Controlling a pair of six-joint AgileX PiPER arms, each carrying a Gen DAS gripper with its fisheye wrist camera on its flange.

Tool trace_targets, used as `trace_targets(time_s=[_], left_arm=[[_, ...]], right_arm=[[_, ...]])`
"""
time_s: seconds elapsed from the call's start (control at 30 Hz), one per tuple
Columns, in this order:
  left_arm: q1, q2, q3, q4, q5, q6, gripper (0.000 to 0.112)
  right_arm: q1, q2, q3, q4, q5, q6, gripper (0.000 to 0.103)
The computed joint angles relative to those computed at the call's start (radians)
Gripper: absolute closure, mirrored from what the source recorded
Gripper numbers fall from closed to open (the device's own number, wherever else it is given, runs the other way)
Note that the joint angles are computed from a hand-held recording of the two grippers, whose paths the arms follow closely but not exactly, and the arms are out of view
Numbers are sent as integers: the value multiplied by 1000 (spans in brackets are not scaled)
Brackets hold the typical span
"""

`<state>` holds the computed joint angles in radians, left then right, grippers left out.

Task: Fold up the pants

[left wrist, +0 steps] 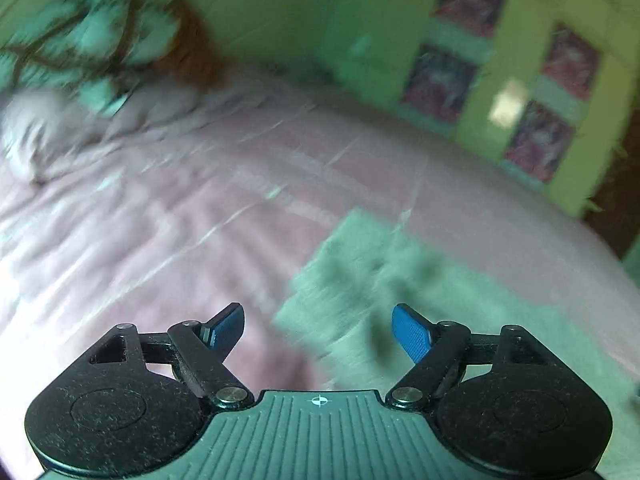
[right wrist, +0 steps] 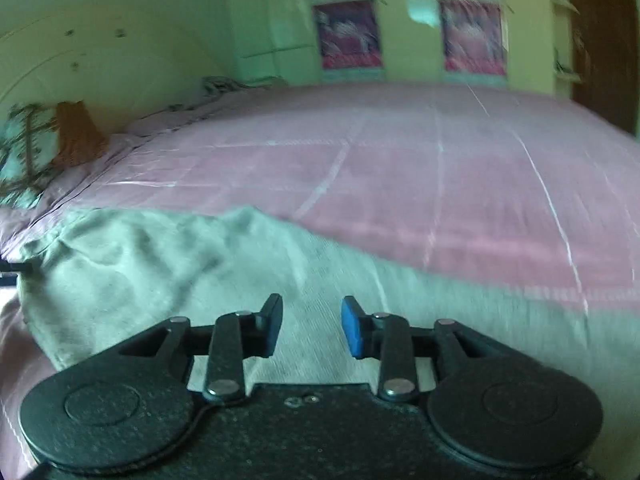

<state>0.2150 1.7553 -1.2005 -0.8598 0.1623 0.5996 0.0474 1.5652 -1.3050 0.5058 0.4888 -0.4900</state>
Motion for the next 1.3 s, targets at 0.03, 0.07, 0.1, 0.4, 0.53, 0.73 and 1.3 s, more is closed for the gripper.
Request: trace_targets(time_s=[0.03,0.07,0.1,0.4,0.53,0.73,1.3], left_arm=[[-13,4,-20,-65,17,82,33],[-30,19,-52,-90,45,137,33],[-52,40,-90,-75,62,154,33],[-219,420,-632,488,321,-339,33],[-194,498,-766,552,401,-370,46],[-174,564,-947,489,519,-397,43],[-230,413,-636,548,390,-317,35]], right_arm=[[7,9,-19,-5,6,-2,69],[19,27,-44,0,14,2,69],[29,41,-61,6,24,7,69],[186,392,-512,52,212,57,69],[223,603,-823,-103,406,180,85],[174,643,-955,-173,373,324,67],[4,332,-421,-42,235,196,68]])
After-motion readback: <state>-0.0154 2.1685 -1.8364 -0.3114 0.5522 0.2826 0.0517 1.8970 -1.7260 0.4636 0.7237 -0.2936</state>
